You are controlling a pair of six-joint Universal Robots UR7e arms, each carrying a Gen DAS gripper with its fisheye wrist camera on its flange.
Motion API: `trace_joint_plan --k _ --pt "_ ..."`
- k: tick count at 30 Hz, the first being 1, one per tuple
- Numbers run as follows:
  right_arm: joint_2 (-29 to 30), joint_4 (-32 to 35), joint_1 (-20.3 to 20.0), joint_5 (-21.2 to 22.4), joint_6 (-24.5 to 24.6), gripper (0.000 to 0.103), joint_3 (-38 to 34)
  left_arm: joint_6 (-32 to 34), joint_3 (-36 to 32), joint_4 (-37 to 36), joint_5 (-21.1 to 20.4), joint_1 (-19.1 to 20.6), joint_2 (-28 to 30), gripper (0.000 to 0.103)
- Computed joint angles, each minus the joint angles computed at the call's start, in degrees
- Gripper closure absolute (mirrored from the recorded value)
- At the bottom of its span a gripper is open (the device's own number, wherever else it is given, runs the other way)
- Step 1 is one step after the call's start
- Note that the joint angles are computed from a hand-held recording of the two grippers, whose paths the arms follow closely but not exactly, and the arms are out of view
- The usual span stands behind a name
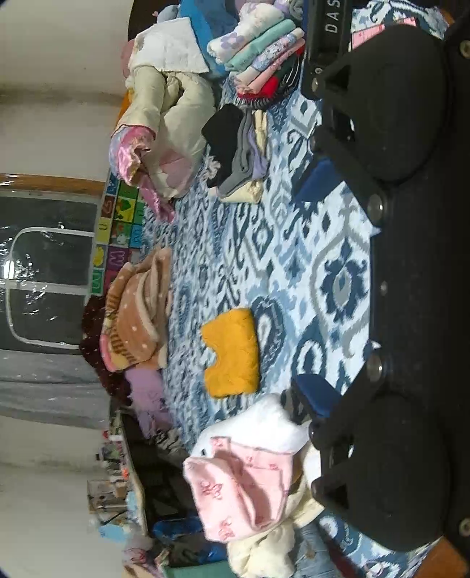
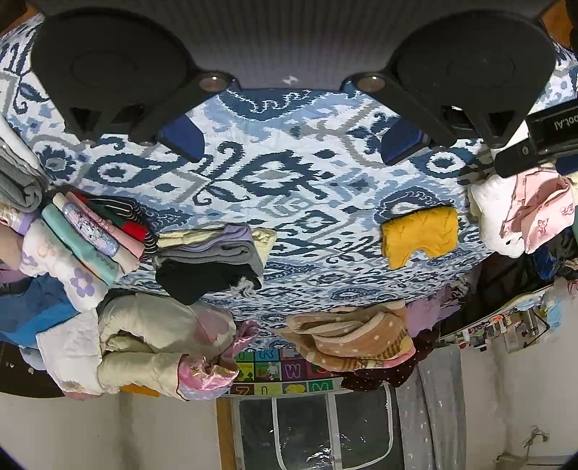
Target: Fold clothes
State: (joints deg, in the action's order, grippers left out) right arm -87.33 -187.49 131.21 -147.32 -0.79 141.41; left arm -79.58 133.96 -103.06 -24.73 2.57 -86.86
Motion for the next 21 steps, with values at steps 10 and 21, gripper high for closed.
trace_joint_plan --k 10,21 --pt "-0.67 0.59 -0.24 0.36 0.71 0.000 0.18 5.84 0.61 -7.03 -2.90 1.03 1.97 0.000" --pt "0.08 0.38 -0.28 0.12 0.96 0.000 0.38 3.26 0.00 -4.86 -4.38 1.61 1.16 0.000"
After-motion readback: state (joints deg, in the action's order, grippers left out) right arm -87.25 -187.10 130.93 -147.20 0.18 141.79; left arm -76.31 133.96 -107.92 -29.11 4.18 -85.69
